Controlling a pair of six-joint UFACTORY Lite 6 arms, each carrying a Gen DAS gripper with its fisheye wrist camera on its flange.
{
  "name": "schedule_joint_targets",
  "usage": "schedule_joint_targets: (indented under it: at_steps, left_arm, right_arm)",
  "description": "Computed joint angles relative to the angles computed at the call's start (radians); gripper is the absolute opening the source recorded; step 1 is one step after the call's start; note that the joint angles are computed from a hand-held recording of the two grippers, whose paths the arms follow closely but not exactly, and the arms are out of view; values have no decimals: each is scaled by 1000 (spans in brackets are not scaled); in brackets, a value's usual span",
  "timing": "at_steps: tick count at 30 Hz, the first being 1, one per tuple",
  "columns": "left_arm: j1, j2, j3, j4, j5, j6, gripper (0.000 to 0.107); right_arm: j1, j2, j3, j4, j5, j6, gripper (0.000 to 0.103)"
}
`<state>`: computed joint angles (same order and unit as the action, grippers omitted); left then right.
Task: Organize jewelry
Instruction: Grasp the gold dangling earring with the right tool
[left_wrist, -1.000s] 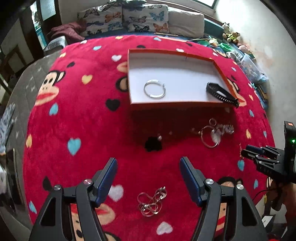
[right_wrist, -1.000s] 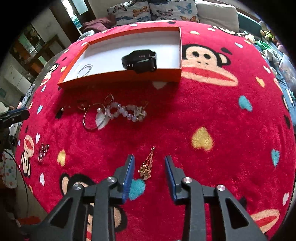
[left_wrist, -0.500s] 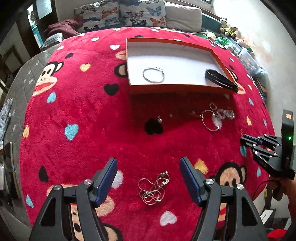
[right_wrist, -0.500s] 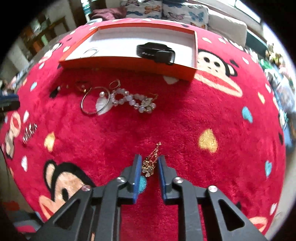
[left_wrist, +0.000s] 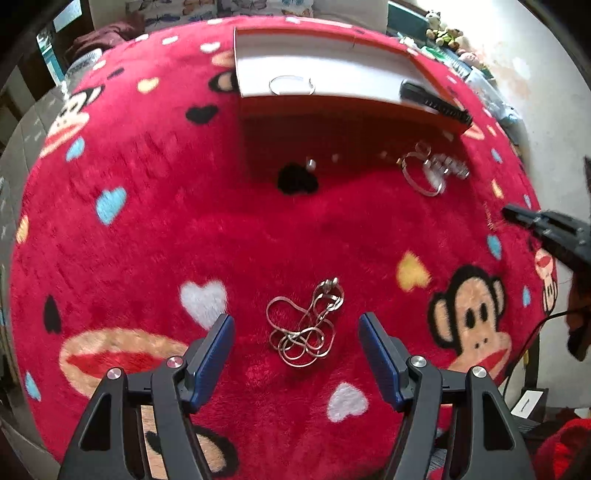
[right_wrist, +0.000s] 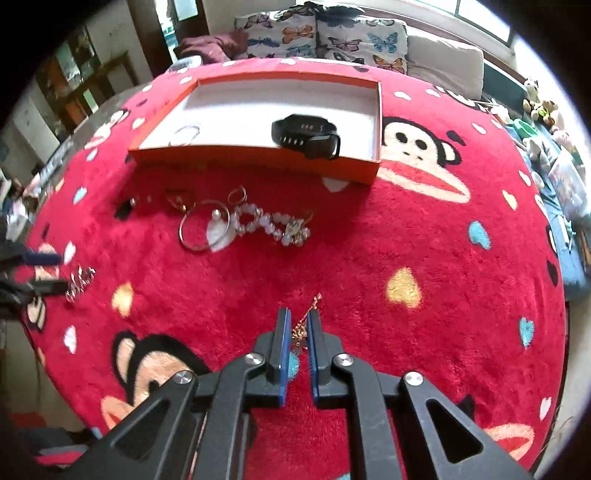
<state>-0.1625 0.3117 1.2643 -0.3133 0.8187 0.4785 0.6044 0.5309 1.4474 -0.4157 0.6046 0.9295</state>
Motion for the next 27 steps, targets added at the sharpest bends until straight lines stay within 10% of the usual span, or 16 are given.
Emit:
schedule_joint_targets:
  at_steps: [9, 18, 27]
  left_arm:
    - [-63, -35, -107, 21, -169, 6, 71]
    - [-73, -89, -177, -2, -245, 34, 14]
    - [-26, -176, -194, -93, -204, 117, 9]
  right_arm:
    - [-5, -26, 1, -2, -7, 2, 10]
    - [-6, -37, -20, -3, -16, 12, 10]
    - [-6, -65, -54, -8, -29, 29, 10]
